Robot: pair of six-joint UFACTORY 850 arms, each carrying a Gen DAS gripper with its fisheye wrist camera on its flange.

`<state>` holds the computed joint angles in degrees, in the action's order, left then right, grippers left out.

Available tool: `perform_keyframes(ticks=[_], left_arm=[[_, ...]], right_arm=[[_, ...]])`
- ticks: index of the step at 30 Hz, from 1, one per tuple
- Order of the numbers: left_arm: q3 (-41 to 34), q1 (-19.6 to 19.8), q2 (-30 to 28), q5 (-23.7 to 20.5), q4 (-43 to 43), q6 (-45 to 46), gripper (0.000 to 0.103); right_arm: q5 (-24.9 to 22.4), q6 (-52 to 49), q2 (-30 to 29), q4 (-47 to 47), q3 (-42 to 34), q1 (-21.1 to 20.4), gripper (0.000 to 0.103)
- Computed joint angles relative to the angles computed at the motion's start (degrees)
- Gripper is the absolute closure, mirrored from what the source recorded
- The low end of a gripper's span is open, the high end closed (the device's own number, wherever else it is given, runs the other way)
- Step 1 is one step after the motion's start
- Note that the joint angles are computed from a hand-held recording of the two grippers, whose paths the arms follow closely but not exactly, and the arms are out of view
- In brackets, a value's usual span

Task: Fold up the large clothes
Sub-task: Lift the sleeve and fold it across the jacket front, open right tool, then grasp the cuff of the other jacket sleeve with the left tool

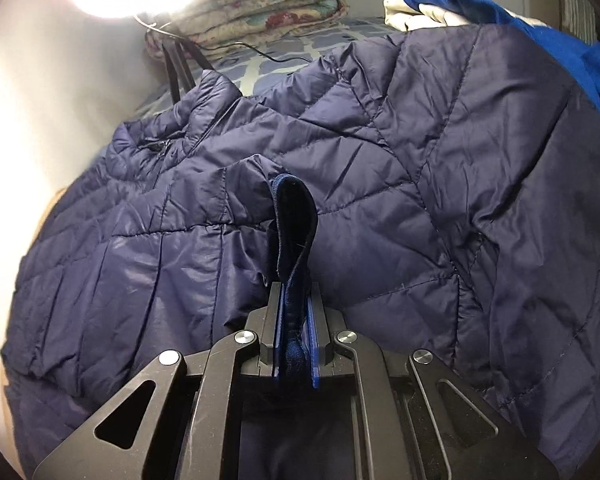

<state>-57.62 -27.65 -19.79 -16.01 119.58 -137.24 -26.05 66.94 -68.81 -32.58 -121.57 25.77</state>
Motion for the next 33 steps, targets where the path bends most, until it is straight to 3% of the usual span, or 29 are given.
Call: perform_keyframes(ticks=[5, 7, 9, 17, 21, 23, 26, 29, 31, 33], left_arm=[[0.38, -0.97, 0.84, -2.28, -1.47, 2.31, 0.006], [0.69, -1.28, 1.49, -3.02, -0.56, 1.52, 0.006], [0.95, -1.59, 2.08, -3.38, 0.33, 0.89, 0.006], [0.95, -3.48, 3.17, -4.28, 1.85, 0.32, 0.006], [0.67, -5.23, 3.46, -5.01, 2.97, 0.15, 0.006], [0.36, -6.01, 3.45, -4.74, 4.04, -0.79, 0.006], [-0.31, -7.19, 3.16, -3.57, 8.11, -4.58, 0.006], [-1.15, -8.74, 2.21, -2.75, 14.87, -10.31, 0.006], [-1.69, -9.90, 1.33, -2.32, 23.12, -17.02, 0.006], [-2.71, -11.30, 0.44, -1.15, 25.73, -18.61, 0.006]], right_arm=[[-0.94, -3.05, 1.59, -0.33, 1.26, 0.53, 0.090], [-0.06, -1.44, 4.11, -2.60, 4.34, 0.87, 0.084], [1.54, 3.54, 8.51, -8.39, 9.92, 1.45, 0.074], [4.01, 22.70, 26.89, -28.19, 31.00, 3.57, 0.070], [1.83, 31.98, 36.62, -37.15, 41.82, 5.50, 0.055], [0.91, 34.87, 40.82, -38.94, 46.28, 6.48, 0.053], [-3.01, 39.59, 47.73, -40.80, 54.09, 8.34, 0.038], [-6.20, 43.61, 53.30, -42.03, 60.69, 9.57, 0.035], [-8.29, 45.25, 56.53, -41.72, 64.06, 9.88, 0.030], [-9.82, 46.88, 59.07, -41.19, 66.42, 9.83, 0.021]])
